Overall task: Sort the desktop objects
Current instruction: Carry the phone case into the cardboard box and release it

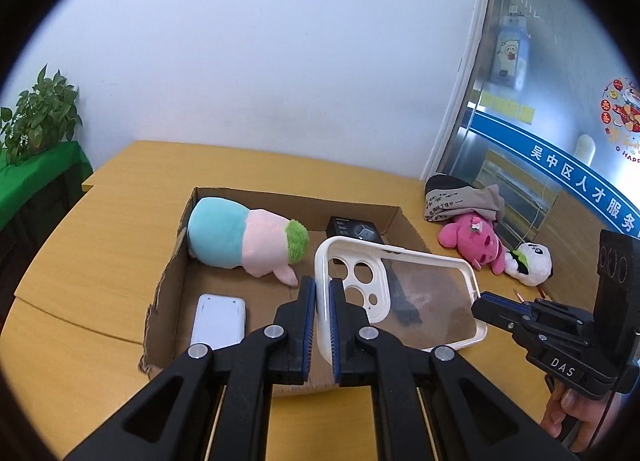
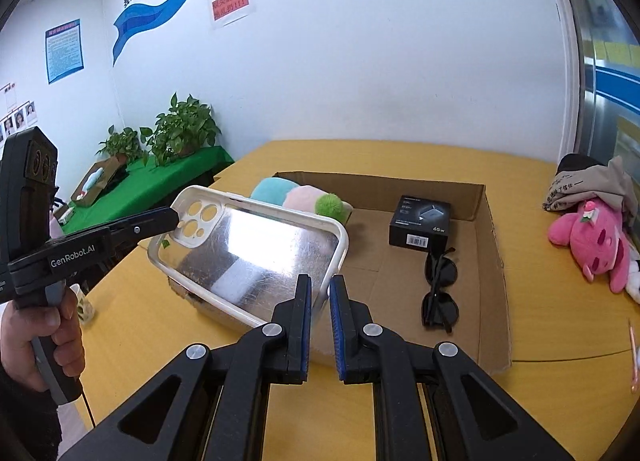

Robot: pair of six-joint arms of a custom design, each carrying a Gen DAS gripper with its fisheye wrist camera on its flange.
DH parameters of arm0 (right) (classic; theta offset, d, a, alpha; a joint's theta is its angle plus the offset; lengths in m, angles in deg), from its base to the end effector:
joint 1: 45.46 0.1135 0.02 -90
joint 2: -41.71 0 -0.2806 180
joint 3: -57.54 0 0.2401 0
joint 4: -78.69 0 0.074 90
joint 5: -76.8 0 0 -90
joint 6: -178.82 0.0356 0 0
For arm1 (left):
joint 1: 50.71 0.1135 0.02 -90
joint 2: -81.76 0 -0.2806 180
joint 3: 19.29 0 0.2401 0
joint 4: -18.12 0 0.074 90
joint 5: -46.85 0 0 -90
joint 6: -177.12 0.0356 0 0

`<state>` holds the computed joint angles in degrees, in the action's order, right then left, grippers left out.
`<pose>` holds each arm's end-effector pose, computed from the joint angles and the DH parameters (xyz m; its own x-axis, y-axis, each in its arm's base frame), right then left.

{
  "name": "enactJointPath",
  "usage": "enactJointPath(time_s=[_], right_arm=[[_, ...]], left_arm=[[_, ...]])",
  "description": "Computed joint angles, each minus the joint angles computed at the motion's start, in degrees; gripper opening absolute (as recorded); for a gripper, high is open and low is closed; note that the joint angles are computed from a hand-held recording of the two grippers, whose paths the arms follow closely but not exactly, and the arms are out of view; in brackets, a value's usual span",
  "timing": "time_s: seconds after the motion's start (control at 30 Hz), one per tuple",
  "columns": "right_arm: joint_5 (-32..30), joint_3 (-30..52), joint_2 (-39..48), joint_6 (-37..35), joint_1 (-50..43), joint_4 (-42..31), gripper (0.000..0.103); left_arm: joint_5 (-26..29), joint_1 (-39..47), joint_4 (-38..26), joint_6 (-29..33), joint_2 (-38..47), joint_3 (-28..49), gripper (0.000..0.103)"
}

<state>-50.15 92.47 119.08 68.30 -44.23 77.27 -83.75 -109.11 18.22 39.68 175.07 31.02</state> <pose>0.2092 0.0259 0.1543 -0.4909 -0.2907 -0.8213 -0.6647 0.7344 0.1373 0.1695 -0.2313 0.1611 -0.5336 -0.2000 -0.8218 0.0057 0.9708 -0.2399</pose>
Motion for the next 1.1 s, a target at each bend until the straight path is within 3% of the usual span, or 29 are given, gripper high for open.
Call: enactJointPath(time_s=[0.27, 0.57, 0.77, 0.83, 0.9, 0.97, 1.03, 1.1], right_arm=[[4.8, 12.0, 22.4, 3.1, 4.6, 5.1, 0.010], [8.8, 28.9, 42.6, 6.0, 7.3, -1.2, 0.009], [11.6, 33.2, 48.1, 7.4, 7.8, -2.8, 0.010], [10.3, 32.2, 48.2, 7.8, 7.0, -1.0, 0.021], [9.3, 29.5, 46.7, 7.5, 6.2, 1.6, 0.074], [8.7, 24.5, 43.7, 6.8, 5.5, 6.7, 0.087], [6.7, 17.8, 40.3, 5.6, 4.0, 14.3, 0.090], [5.2, 8.9, 37.6, 5.4, 2.1, 26.2, 0.099]], left_arm=[[10.3, 11.4, 2.1, 4.1, 11.4, 6.2, 0.006], [24.2, 21.6, 3.1, 3.7, 27.0, 14.5, 0.006], [24.4, 21.9, -1.1, 3.2, 31.2, 19.3, 0.006], [23.7, 21.5, -0.3, 2.4, 29.7, 17.6, 0.015], [21.7, 20.6, 2.3, 2.1, 27.3, 14.2, 0.028], [15.2, 17.3, 5.2, 1.5, 24.1, 10.0, 0.044], [7.2, 12.7, 7.6, 1.4, 22.0, 6.8, 0.073], [-1.4, 6.6, 10.5, 1.0, 21.6, 3.9, 0.081]])
